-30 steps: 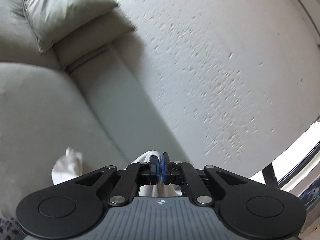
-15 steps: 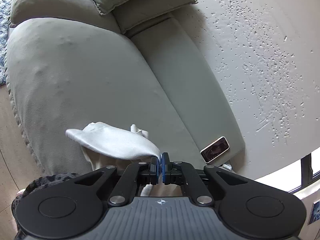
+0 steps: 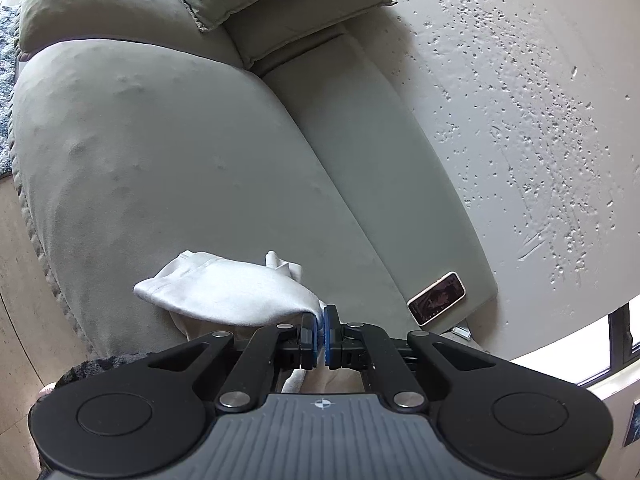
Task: Fold clothes
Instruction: 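Lift the sweatshirt high with both grippers and shake it out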
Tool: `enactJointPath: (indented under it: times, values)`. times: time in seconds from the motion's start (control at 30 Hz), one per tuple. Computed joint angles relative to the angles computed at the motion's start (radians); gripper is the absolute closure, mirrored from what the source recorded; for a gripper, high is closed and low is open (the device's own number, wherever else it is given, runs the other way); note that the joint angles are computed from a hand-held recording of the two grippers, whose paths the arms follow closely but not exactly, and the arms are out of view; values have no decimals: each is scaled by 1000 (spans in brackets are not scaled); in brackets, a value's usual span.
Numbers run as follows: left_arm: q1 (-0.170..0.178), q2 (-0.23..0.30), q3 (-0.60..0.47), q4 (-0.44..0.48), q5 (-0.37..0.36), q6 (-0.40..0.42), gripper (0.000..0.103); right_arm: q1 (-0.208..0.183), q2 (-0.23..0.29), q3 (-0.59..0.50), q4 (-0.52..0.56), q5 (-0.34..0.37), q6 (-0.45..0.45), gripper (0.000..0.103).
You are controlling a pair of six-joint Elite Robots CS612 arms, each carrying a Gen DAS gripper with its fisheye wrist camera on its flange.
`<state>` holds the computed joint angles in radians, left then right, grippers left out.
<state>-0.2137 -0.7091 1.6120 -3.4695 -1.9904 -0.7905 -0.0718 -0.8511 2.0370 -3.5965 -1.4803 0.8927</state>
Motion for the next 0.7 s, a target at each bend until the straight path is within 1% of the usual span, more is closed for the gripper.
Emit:
enactJointPath:
  times: [0.03,0.1,0.17,0.27,0.33,0.37,0.4,0.5,0.6,0.67,0.7]
  values:
    - [-1,-1,1,0,2,1,102,3,14,-8,-25,-8,-16,46]
    - [-1,0,1,-1,4,-3,102,8,37,-27,-44,-26,-34,51]
    - [0,2,-1,0,0,-9,102,20,65,-37,-104,-73,-6,53]
    - [0,4,-4,9,-1,-11,102,30,93,-50,-175,-95,23,54]
    - [0,6,-7,11,-4,-12,102,29,107,-56,-210,-84,23,69]
    - [1,6,-6,11,-4,-11,102,26,114,-58,-231,-72,30,87]
    - [1,5,-6,10,-4,-9,102,22,116,-56,-247,-61,44,93]
    - [3,4,-5,12,-2,-11,102,18,103,-37,-280,-65,62,98]
    - [9,-1,-4,13,-18,-13,102,-1,55,-6,-244,-11,103,100]
    - [14,-7,-3,-1,-42,-10,102,-17,32,8,-261,45,144,101]
    - [16,-10,-3,-26,-54,-17,102,-26,19,16,-287,70,160,101]
